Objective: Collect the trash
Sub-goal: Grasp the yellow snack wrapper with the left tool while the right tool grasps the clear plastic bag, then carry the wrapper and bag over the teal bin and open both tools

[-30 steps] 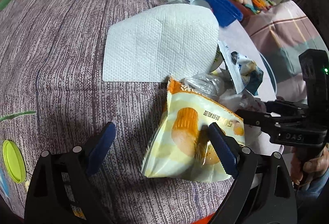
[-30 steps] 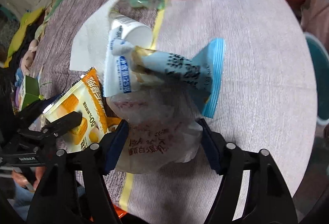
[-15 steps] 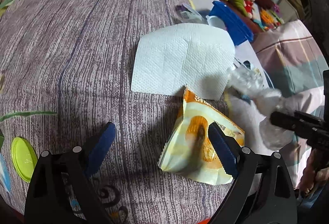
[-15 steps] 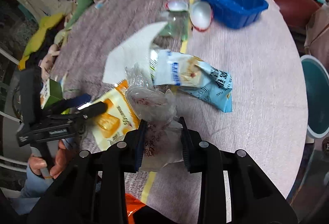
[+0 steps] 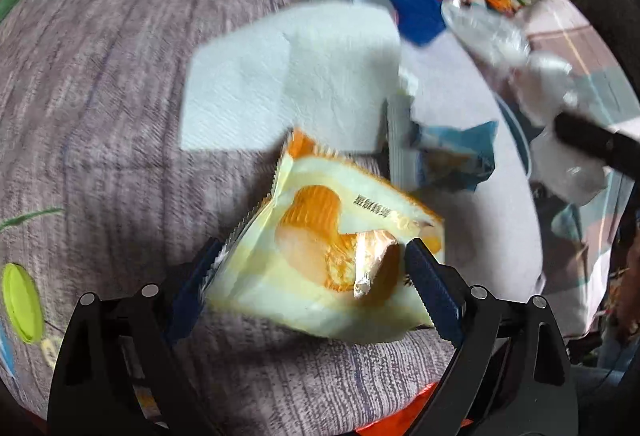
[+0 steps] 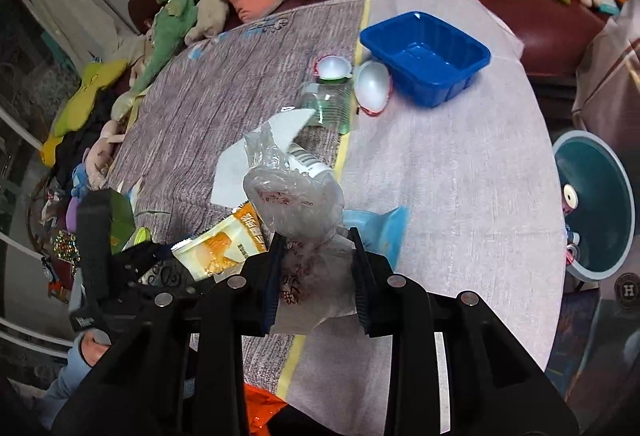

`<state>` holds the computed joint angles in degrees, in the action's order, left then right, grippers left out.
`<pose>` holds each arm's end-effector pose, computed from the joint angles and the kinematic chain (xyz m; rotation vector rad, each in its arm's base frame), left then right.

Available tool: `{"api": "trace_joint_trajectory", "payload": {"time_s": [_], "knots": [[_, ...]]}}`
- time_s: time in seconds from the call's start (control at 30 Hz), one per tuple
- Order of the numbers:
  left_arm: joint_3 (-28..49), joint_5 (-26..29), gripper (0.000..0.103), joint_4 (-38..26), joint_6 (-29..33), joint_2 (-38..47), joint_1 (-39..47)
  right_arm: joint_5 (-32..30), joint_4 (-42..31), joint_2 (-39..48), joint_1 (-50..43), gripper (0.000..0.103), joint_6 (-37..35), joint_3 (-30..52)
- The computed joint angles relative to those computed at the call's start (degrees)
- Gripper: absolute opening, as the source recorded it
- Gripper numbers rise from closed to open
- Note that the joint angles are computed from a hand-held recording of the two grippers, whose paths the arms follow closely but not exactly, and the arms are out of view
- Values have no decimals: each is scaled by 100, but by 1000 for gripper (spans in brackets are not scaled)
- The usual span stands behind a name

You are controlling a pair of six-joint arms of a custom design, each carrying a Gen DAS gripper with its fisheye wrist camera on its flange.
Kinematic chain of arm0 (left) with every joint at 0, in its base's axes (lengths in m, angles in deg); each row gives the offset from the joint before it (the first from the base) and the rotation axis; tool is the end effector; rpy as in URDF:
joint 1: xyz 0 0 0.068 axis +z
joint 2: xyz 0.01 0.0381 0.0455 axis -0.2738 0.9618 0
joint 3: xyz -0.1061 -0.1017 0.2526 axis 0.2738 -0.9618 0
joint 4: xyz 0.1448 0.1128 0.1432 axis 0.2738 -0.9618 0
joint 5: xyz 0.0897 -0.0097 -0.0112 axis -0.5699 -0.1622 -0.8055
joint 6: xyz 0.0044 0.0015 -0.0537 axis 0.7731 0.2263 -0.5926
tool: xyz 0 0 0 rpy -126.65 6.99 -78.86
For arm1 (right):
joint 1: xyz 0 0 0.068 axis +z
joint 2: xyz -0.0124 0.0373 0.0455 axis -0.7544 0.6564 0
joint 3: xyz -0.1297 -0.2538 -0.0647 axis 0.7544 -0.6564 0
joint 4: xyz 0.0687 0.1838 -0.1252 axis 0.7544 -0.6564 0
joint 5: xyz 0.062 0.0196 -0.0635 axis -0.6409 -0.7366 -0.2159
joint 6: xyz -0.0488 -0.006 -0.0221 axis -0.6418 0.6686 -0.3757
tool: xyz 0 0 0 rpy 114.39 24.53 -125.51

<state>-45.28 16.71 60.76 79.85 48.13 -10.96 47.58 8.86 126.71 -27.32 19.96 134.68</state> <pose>0.2928 0.0153 0.0995 -0.0859 2.7433 -0.3803 0.3538 0.1534 0.1817 -0.4643 2.6254 0.6216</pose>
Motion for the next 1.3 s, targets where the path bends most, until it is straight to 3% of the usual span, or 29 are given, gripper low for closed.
{"api": "trace_joint_trajectory", "payload": {"time_s": [0.13,0.2,0.23,0.27,0.37,0.6,0.87,1.3], "knots": [[-239,-266,96,538,-238,27,-271,-7,95,-68,-105,29,5,-181],[-450,-219,74,833,-318,-127,-380,-11,138,-99,-201,29,15,-240],[-482,-285,49,833,-285,-196,-504,-22,170,-116,-257,29,19,-271],[-513,-329,34,848,-272,-245,-583,-30,186,-124,-295,29,23,-290],[-713,-544,22,1022,-342,-548,-773,-53,277,-165,-392,29,39,-399],[-780,-527,21,671,-408,-1271,-740,-164,439,-168,-676,29,7,-575],[-175,-449,21,-34,-486,-1853,-897,-379,573,-233,-1223,29,0,-618],[2752,-769,21,-1041,-905,-107,-2410,-644,452,-82,-3112,30,-197,-145]]}}
